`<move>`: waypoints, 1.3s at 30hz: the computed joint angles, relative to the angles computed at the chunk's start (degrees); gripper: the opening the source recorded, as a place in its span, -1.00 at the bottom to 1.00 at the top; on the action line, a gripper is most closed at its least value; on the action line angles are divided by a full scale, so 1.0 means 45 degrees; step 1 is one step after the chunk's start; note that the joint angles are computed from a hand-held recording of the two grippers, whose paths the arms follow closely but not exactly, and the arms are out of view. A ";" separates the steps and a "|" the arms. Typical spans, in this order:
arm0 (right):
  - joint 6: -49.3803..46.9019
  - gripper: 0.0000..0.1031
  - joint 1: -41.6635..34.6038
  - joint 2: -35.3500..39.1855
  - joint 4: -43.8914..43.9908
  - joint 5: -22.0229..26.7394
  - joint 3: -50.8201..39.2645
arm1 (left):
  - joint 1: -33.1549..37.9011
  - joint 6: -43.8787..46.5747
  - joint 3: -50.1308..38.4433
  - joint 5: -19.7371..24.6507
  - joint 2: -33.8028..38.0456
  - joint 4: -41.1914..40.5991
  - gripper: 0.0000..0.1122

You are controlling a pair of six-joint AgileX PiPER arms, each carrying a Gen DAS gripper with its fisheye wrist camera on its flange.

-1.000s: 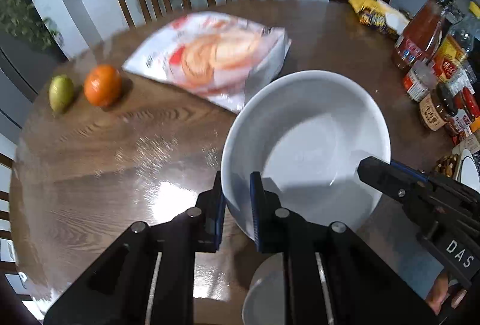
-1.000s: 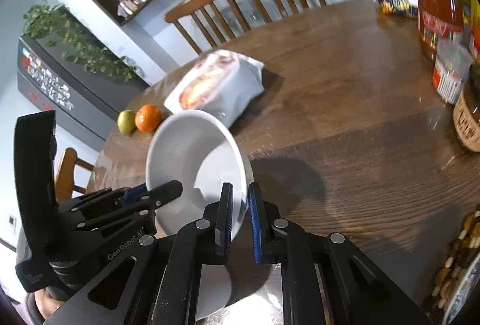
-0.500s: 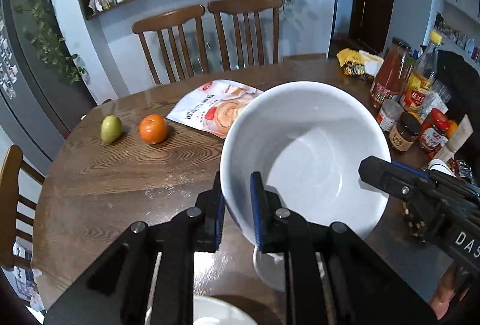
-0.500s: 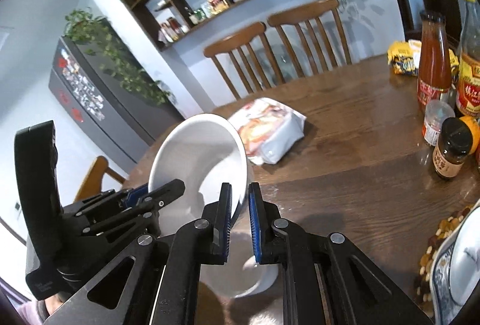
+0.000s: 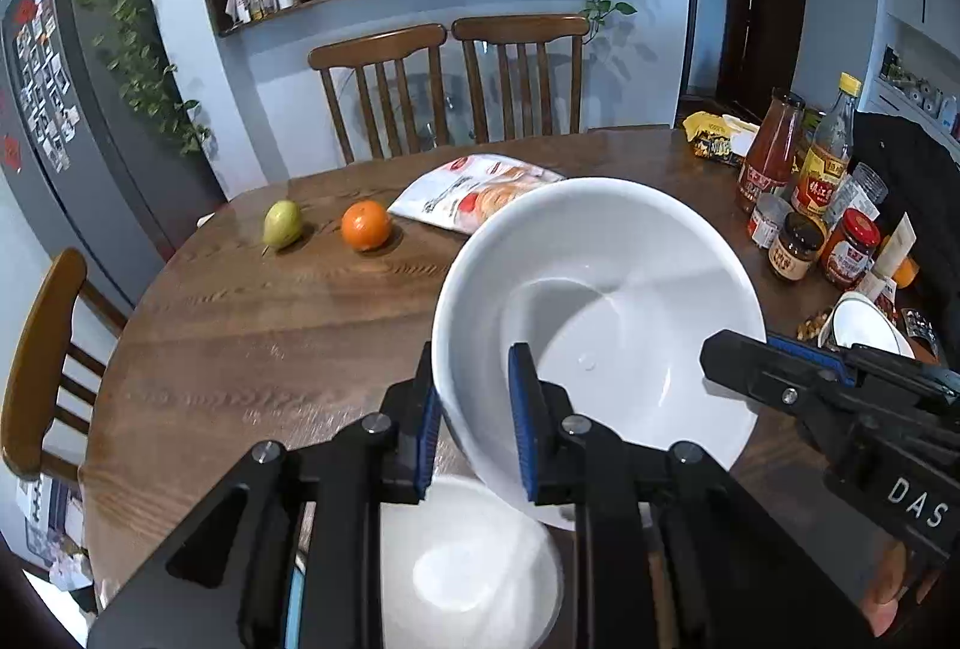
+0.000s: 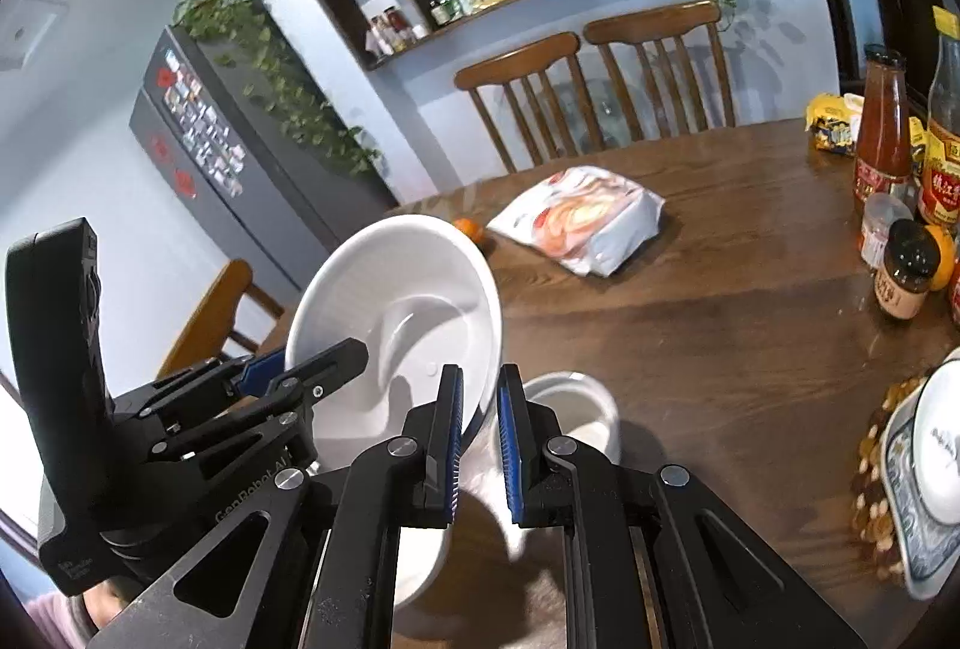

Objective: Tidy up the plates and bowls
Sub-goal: 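Lift the smaller white bowl and lower it into the large white bowl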

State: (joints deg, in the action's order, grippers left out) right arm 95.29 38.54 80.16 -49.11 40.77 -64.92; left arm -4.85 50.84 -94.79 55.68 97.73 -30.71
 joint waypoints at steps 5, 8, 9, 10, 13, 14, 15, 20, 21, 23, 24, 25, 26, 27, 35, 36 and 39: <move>0.0104 -0.73 0.0519 0.0443 0.0081 0.0054 -0.0288 | 0.0661 0.0477 0.0526 0.0117 -0.0311 -0.0228 -0.66; -0.0064 -0.73 0.0570 0.0719 0.0377 -0.0259 -0.0322 | 0.1058 0.0684 0.0795 0.0149 -0.0352 -0.0230 -0.66; -0.0132 -0.73 0.0591 0.0843 0.0486 -0.0358 -0.0366 | 0.1201 0.0687 0.0799 0.0222 -0.0301 -0.0209 -0.66; -0.0256 -0.73 0.0616 0.1002 0.0641 -0.0450 -0.0451 | 0.1321 0.0731 0.0857 0.0245 -0.0294 -0.0203 -0.66; -0.0719 -0.73 0.0690 0.1530 0.1139 -0.0671 -0.0765 | 0.1724 0.0684 0.0987 0.0297 -0.0151 -0.0044 -0.66; -0.0993 -0.73 0.0661 0.1726 0.1436 -0.0817 -0.0875 | 0.1827 0.0692 0.1061 0.0280 -0.0138 -0.0013 -0.66; -0.1183 -0.73 0.0646 0.1861 0.1667 -0.0950 -0.0940 | 0.1979 0.0669 0.1112 0.0302 -0.0058 0.0066 -0.66; -0.2067 -0.73 0.0599 0.2739 0.2802 -0.1549 -0.1329 | 0.2367 0.0337 0.1466 0.0311 0.0263 0.0559 -0.66; -0.2244 -0.73 0.0563 0.2857 0.3045 -0.1686 -0.1326 | 0.2427 0.0276 0.1569 0.0298 0.0335 0.0680 -0.66; -0.2726 -0.73 0.0506 0.3151 0.3634 -0.1864 -0.1398 | 0.2526 0.0124 0.1690 0.0386 0.0528 0.0971 -0.66; -0.2948 -0.73 0.0486 0.3286 0.3923 -0.1955 -0.1404 | 0.2558 0.0101 0.1762 0.0380 0.0574 0.1056 -0.66; -0.3104 -0.73 0.0468 0.3352 0.4108 -0.2009 -0.1399 | 0.2578 0.0086 0.1764 0.0400 0.0617 0.1131 -0.66; -0.3324 -0.73 0.0443 0.3440 0.4375 -0.2062 -0.1400 | 0.2595 0.0077 0.1817 0.0398 0.0642 0.1211 -0.66; -0.3460 -0.73 0.0429 0.3496 0.4550 -0.2088 -0.1398 | 0.2617 0.0068 0.1847 0.0415 0.0668 0.1252 -0.66; -0.4248 -0.73 0.0355 0.3881 0.5544 -0.2137 -0.1423 | 0.2733 0.0302 0.2212 0.0260 0.0739 0.1372 -0.66; -0.4238 -0.73 0.0374 0.3926 0.5563 -0.2118 -0.1473 | 0.2724 0.0293 0.2224 0.0250 0.0761 0.1397 -0.66; -0.4406 -0.73 0.0343 0.3994 0.5673 -0.1985 -0.1565 | 0.2662 0.0291 0.2295 0.0180 0.0784 0.1499 -0.66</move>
